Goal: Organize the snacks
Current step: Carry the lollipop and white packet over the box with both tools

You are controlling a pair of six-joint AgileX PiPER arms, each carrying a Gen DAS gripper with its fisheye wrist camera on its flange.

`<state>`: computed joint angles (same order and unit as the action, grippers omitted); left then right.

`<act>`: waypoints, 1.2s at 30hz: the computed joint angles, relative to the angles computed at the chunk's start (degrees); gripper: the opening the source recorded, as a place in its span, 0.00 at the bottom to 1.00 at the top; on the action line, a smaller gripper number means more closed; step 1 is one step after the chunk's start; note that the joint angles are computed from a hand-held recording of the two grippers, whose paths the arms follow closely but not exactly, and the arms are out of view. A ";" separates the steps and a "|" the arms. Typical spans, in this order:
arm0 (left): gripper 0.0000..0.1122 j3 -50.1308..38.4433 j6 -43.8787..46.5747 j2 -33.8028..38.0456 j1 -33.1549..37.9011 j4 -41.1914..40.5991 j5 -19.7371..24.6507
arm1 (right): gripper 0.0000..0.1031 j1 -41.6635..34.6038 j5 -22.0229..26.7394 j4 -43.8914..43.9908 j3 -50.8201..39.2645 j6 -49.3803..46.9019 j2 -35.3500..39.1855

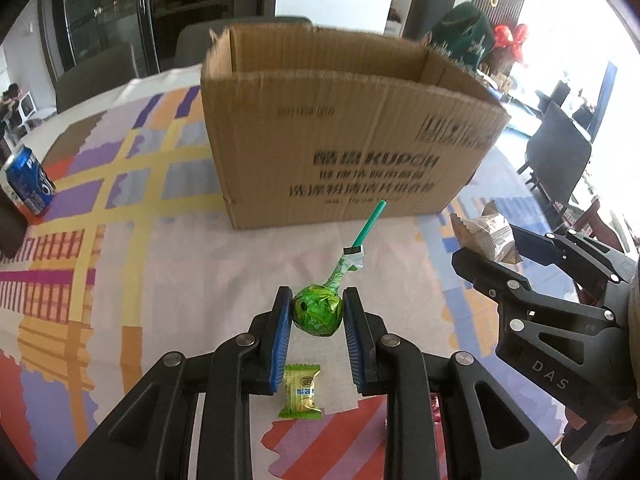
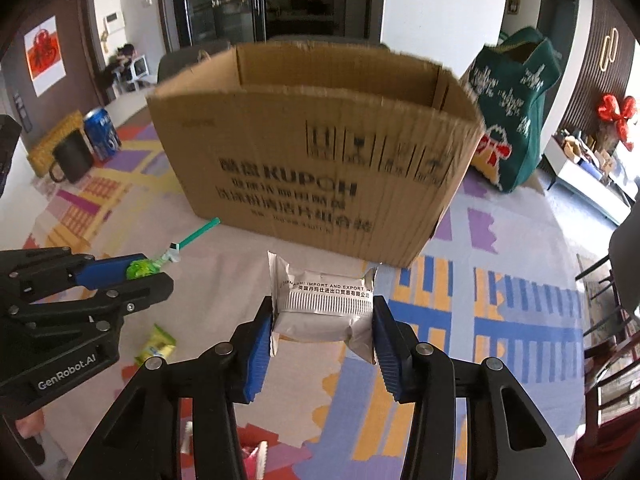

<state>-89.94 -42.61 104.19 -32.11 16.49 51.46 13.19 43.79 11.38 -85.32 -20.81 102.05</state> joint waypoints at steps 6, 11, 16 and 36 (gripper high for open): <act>0.23 -1.47 -2.11 -2.31 -1.75 3.65 1.12 | 0.45 -0.64 -0.91 2.18 0.67 -0.68 -3.59; 0.23 -3.18 -2.47 -3.46 -2.86 5.61 2.11 | 0.46 -1.20 -1.30 3.88 0.40 -1.34 -5.66; 0.23 -6.58 -2.12 -3.33 -3.26 7.26 3.44 | 0.46 -1.21 -1.26 4.74 -0.87 -1.33 -6.54; 0.23 -26.45 5.05 4.73 0.64 8.39 9.25 | 0.46 -0.87 1.89 4.39 -17.77 1.99 0.29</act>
<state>-116.39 -37.56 108.92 -31.47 24.88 60.71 12.32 45.68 15.77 -103.09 -18.82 102.34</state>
